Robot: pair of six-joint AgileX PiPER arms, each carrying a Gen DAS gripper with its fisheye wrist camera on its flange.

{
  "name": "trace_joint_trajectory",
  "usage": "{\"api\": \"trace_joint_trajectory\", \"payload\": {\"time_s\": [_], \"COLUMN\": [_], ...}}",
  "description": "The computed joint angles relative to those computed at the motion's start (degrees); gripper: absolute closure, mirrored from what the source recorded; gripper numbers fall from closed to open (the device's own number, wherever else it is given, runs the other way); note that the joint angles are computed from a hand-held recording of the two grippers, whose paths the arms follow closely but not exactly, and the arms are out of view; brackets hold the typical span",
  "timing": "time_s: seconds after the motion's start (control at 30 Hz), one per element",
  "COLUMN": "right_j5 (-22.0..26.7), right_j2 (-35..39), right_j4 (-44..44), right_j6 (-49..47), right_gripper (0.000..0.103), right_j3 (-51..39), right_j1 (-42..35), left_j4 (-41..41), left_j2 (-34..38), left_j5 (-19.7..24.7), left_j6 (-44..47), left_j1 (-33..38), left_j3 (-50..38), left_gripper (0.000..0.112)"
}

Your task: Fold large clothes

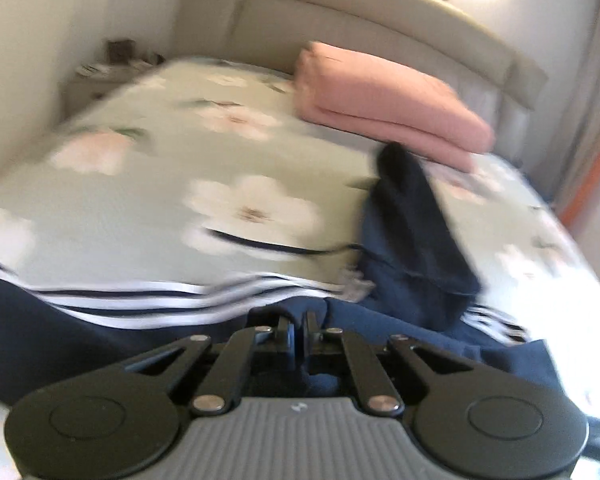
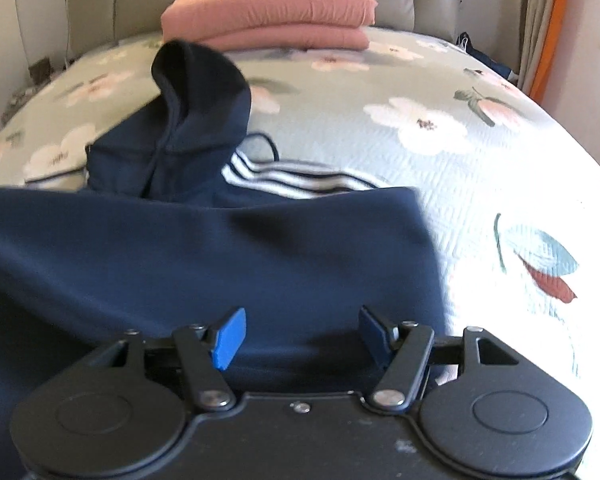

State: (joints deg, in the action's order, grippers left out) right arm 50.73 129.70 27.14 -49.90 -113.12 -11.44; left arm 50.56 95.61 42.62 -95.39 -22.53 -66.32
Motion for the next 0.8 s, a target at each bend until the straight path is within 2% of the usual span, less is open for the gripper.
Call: {"api": "trace_joint_trajectory", "payload": {"time_s": [0.03,0.07,0.1,0.17,0.23,0.27,0.3,0.33,0.37,0.4,0.43,0.47,0.5,0.57,0.67,0.73,0.8], "right_j5": [0.4,0.7,1.2,0.7,-0.6,-1.6,-2.6,-3.2,-3.0,-3.3,-2.3,-1.4,-1.4,-1.7,-7.8,-5.7,-2.3], "right_j2": [0.6,1.3,2.2,3.0,2.5,2.0,1.9,1.9,2.3,2.5,3.0,3.5,3.7,4.3,2.3,3.5,5.3], "right_j4": [-0.5,-1.1,-1.8,-4.4,-4.5,-4.2,-4.2,-4.5,-4.7,-3.6,-3.4,-4.1,-5.4,-10.2,-14.6,-15.8,-15.4], "right_j6": [1.1,2.1,3.0,5.4,5.3,4.5,3.9,3.4,3.2,2.8,3.0,4.1,5.3,7.9,8.2,10.4,11.9], "right_gripper": [0.026,0.026,0.026,0.026,0.026,0.026,0.028,0.029,0.035,0.049,0.057,0.063,0.063,0.063,0.062,0.062,0.062], "right_j3": [-0.9,-1.6,-2.4,-2.4,-1.1,-0.2,0.3,0.5,-0.1,-0.1,-0.8,-1.4,-1.3,-0.3,5.3,2.8,-1.2], "right_j1": [0.2,0.5,0.9,1.9,2.2,2.3,2.6,2.9,3.3,3.5,3.9,4.5,5.3,7.4,9.8,10.1,9.7], "left_j4": [-2.4,-6.1,-10.6,-15.1,-12.1,-7.7,-4.5,-3.0,-3.0,-4.6,-6.7,-9.6,-12.6,-18.3,-14.9,-16.3,-13.4], "left_j2": [-0.5,-0.5,1.5,6.9,4.2,2.4,0.9,1.0,1.4,2.2,4.6,7.2,9.9,15.1,13.7,11.9,8.4], "left_j5": [-0.8,-3.4,-3.7,1.1,0.9,0.9,1.3,1.4,0.4,-1.9,-4.8,-5.6,-5.7,-6.0,-12.0,-12.2,-11.1], "left_j6": [2.6,7.4,13.1,18.2,14.0,8.5,5.1,3.9,5.1,8.4,12.5,16.3,19.2,21.9,15.5,15.3,10.0], "left_j1": [1.2,2.8,4.1,4.2,2.3,0.4,-1.2,-2.3,-2.7,-2.4,-1.7,-1.2,-0.8,1.3,2.3,2.7,1.7], "left_j3": [1.6,3.0,2.7,0.5,3.2,4.7,5.2,4.4,3.3,2.1,0.1,-2.2,-4.3,-6.5,-1.6,-0.3,2.5], "left_gripper": [0.108,0.106,0.102,0.097,0.097,0.094,0.089,0.079,0.077,0.078,0.079,0.087,0.092,0.095,0.094,0.095,0.094]}}
